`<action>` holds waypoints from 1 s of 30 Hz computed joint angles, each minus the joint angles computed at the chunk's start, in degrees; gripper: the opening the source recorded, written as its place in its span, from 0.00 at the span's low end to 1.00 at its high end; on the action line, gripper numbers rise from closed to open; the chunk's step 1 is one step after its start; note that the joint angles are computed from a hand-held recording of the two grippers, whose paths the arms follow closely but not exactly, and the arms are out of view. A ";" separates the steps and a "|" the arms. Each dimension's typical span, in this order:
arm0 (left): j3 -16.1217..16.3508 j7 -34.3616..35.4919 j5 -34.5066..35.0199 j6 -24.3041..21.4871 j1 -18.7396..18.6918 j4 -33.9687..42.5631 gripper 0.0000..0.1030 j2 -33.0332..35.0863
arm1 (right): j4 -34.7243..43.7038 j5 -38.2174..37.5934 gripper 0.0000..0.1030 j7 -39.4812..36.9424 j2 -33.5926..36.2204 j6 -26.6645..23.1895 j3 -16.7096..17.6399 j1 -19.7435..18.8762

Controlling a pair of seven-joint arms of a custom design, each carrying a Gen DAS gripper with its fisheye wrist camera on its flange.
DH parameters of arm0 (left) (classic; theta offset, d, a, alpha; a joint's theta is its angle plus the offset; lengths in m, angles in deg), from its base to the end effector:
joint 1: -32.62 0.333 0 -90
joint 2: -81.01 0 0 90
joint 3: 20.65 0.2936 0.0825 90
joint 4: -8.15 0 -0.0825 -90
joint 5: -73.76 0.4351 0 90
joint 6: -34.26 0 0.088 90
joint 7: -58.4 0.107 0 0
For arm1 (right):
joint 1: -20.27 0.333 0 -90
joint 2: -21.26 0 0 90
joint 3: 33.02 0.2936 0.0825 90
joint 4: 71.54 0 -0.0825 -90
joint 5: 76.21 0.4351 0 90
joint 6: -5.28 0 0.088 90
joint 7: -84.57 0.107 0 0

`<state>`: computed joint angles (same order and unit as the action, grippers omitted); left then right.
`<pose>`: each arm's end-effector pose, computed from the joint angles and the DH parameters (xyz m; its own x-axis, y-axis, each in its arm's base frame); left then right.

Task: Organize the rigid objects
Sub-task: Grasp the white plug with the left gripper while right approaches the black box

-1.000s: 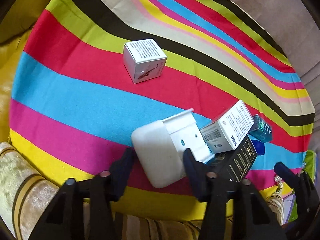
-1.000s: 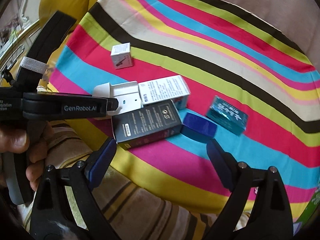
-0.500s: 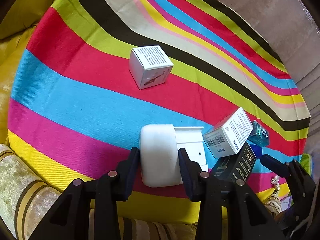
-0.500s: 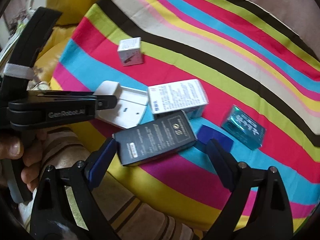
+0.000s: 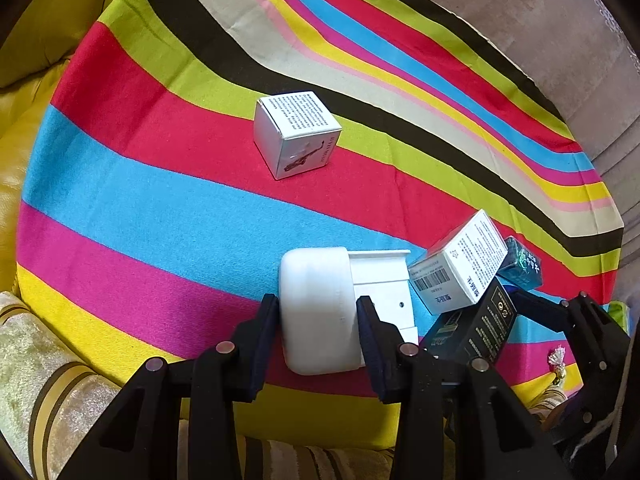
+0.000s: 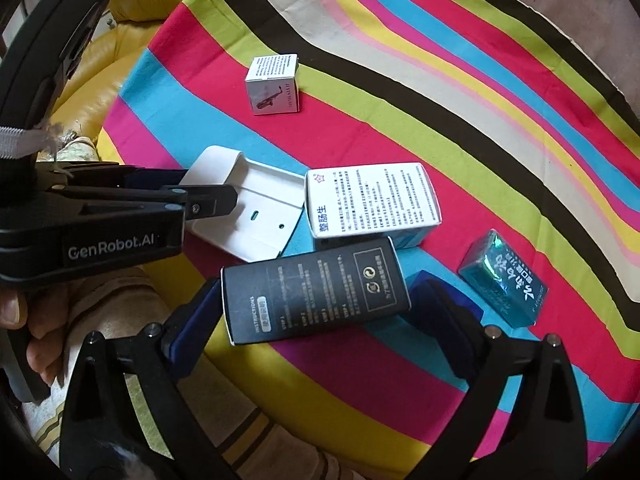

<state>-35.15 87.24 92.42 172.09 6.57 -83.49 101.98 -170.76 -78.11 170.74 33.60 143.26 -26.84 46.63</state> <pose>0.5770 -0.4631 0.4348 0.1425 -0.9535 0.2657 -0.8902 -0.2408 -0.3867 0.5966 0.3748 0.4632 0.5947 -0.8030 0.0376 -0.7097 -0.5465 -0.4446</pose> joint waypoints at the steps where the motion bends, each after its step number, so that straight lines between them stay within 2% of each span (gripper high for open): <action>1: -0.03 0.00 -0.10 0.13 0.06 -0.31 0.40 -0.24 | -0.03 0.09 0.95 0.01 -0.04 0.03 0.01 -0.02; 8: -0.01 0.06 -0.18 0.34 0.16 -0.48 0.40 -0.28 | 0.66 1.44 0.99 0.61 0.30 -0.43 -0.10 -0.42; 13: -0.05 0.17 -0.31 0.51 0.28 -0.80 0.40 -0.52 | 1.21 -0.55 1.00 1.24 0.71 -1.14 -0.27 0.15; 19: 0.44 0.53 0.01 -0.71 -0.54 4.96 0.40 3.84 | -2.34 9.89 1.00 -2.18 -1.93 3.19 0.76 -2.54; 21: 0.63 0.75 0.00 -1.02 -0.77 6.80 0.40 5.24 | -2.88 10.84 1.00 -1.66 -2.32 3.99 0.60 -2.74; 26: 0.95 1.28 -0.39 -0.99 -1.00 8.86 0.40 6.84 | -1.06 11.92 1.00 -3.20 -1.06 1.89 0.87 -2.75; 30: 1.13 1.40 -0.60 -0.75 -1.06 8.68 0.40 6.72 | -0.78 9.97 1.00 -3.22 -0.89 1.22 0.65 -2.14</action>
<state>-34.01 88.64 91.82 171.34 5.51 -74.81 108.71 -171.54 -68.15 167.52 32.71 144.49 -26.18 44.49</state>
